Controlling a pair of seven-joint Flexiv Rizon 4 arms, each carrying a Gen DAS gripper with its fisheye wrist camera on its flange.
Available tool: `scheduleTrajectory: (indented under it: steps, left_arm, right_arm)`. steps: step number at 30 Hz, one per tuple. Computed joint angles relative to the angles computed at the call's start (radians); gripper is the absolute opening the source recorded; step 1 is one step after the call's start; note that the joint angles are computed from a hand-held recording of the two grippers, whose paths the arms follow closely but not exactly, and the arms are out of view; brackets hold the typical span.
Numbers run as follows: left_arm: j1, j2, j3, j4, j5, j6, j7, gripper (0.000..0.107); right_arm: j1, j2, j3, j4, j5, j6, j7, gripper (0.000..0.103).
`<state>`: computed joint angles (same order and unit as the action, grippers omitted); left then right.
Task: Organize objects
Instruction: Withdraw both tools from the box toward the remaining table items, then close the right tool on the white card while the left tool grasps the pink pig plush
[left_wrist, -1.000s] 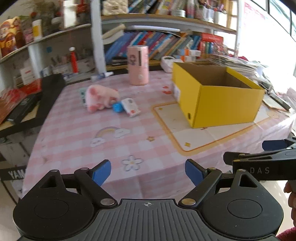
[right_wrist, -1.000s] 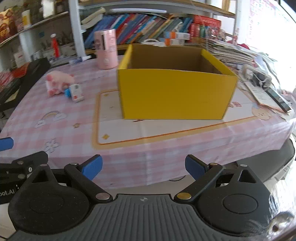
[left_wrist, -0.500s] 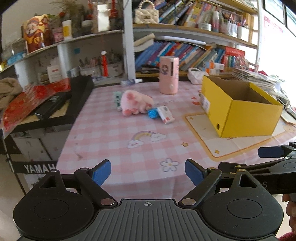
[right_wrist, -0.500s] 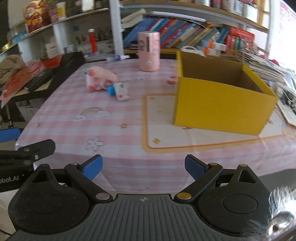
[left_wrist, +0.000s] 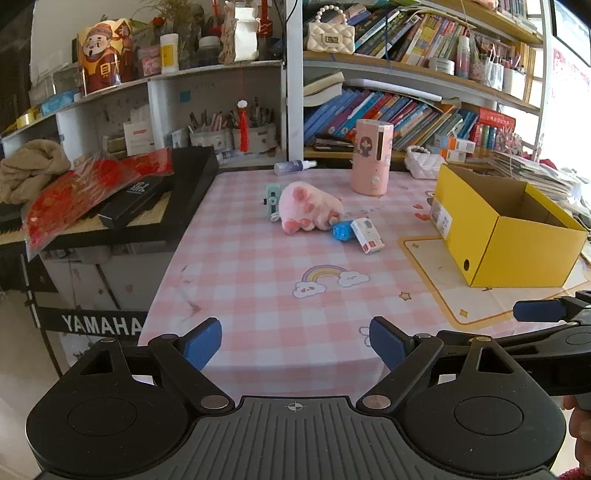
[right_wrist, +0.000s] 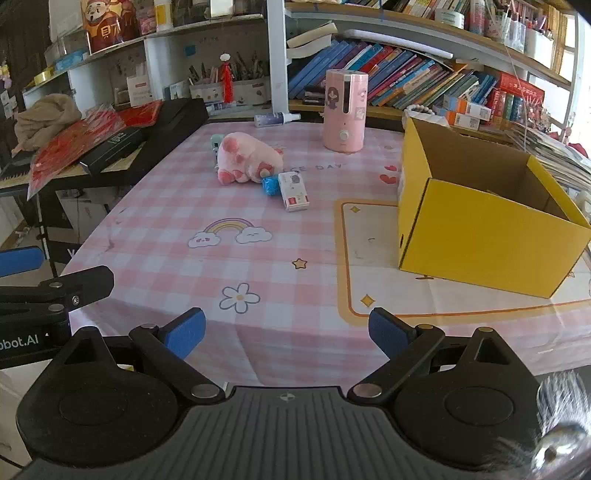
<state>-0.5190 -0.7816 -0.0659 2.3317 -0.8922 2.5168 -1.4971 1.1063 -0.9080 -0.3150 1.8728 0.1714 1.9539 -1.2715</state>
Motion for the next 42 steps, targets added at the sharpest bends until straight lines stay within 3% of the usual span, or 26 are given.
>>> scheduleTrajectory:
  steps: [15, 33, 42]
  left_arm:
    - [0.043, -0.024, 0.020, -0.083, -0.020, -0.068, 0.042, 0.089]
    - [0.084, -0.096, 0.036, -0.318, -0.138, -0.177, 0.223, 0.089]
    - [0.097, -0.130, 0.024, -0.416, -0.211, -0.206, 0.322, 0.089]
  right_arm:
    - [-0.115, -0.054, 0.066, -0.152, -0.127, -0.069, 0.017, 0.095]
    - [-0.365, -0.188, 0.244, -0.497, -0.421, -0.242, 0.088, 0.094]
    - [-0.454, -0.257, 0.343, -0.638, -0.512, -0.322, 0.083, 0.093]
